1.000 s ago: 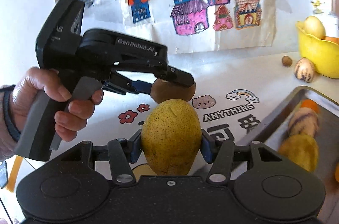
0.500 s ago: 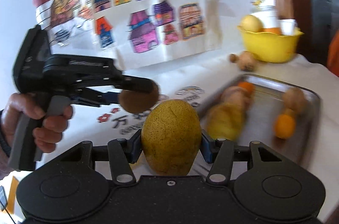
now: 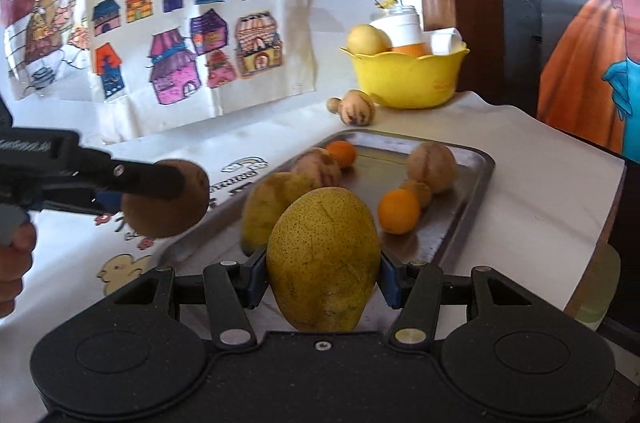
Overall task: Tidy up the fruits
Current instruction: 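Carry the kiwi in the left tool while the right tool carries the yellow fruit to the tray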
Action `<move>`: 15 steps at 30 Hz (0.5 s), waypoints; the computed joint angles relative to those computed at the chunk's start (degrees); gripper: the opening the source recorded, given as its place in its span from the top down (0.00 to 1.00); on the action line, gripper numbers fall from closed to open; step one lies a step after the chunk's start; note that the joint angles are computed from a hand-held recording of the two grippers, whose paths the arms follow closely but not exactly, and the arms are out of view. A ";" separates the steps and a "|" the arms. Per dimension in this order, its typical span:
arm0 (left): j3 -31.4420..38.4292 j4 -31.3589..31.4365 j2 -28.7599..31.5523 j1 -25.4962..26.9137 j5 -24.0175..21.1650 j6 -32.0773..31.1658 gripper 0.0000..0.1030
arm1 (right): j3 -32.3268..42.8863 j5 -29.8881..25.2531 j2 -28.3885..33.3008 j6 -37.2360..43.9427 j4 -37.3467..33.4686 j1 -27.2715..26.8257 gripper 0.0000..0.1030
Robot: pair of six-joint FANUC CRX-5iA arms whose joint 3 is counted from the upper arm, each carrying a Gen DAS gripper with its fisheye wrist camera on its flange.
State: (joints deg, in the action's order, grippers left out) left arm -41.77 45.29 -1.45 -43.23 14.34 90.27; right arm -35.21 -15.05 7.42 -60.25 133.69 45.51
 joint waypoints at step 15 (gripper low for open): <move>0.35 11.29 3.17 -5.11 2.28 -12.43 0.40 | 0.50 -2.97 2.74 2.24 -2.05 -0.23 0.46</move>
